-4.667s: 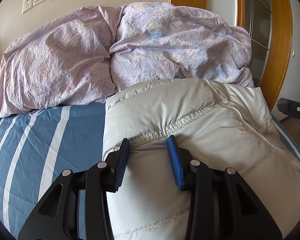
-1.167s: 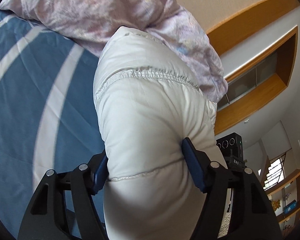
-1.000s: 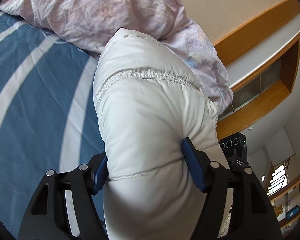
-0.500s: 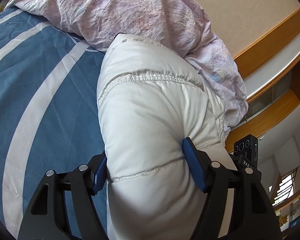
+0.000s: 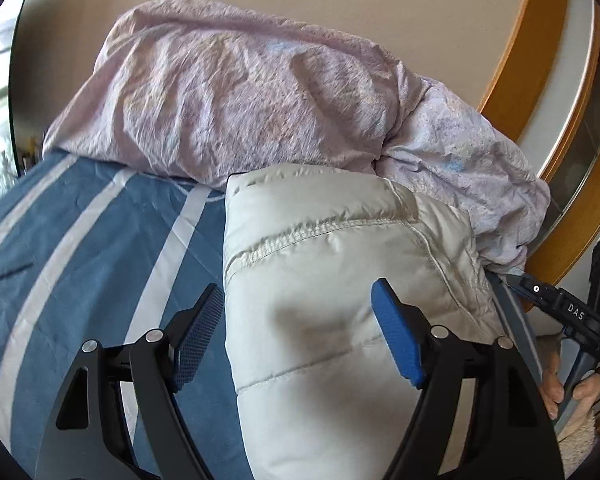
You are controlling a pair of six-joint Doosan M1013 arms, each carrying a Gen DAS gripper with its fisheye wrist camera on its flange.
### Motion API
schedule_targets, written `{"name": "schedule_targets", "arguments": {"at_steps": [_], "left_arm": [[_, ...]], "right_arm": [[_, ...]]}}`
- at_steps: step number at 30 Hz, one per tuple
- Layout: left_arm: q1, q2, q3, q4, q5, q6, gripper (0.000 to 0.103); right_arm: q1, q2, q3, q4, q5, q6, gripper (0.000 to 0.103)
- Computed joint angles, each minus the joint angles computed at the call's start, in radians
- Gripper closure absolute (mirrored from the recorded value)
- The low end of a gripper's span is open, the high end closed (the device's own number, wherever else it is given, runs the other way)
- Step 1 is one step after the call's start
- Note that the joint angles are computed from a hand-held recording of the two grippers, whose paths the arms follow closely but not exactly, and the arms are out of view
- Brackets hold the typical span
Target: Fold large clothes
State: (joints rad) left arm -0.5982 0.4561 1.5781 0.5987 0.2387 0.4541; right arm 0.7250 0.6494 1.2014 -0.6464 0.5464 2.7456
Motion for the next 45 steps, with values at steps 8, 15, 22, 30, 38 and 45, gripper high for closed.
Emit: {"name": "schedule_targets", "arguments": {"at_steps": [8, 15, 22, 30, 38, 45], "left_arm": [[-0.053, 0.054, -0.078, 0.1, 0.147, 0.011, 0.027], [-0.065, 0.079, -0.096, 0.175, 0.168, -0.031, 0.022], [-0.062, 0.099, -0.104, 0.209, 0.16, -0.074, 0.017], [-0.06, 0.114, -0.095, 0.297, 0.132, -0.169, 0.012], [-0.062, 0.127, -0.087, 0.447, 0.112, -0.33, 0.01], [-0.067, 0.128, -0.076, 0.558, 0.116, -0.455, 0.009]], "right_arm": [[0.039, 0.122, -0.17, -0.067, 0.167, -0.094, 0.061], [0.034, 0.165, -0.198, -0.09, 0.231, -0.077, 0.061], [0.023, 0.184, -0.203, -0.096, 0.216, -0.058, 0.055], [0.012, 0.188, -0.185, -0.089, 0.171, -0.026, 0.048], [0.007, 0.194, -0.176, -0.113, 0.141, 0.016, 0.047], [0.005, 0.192, -0.166, -0.127, 0.119, 0.049, 0.045]]}}
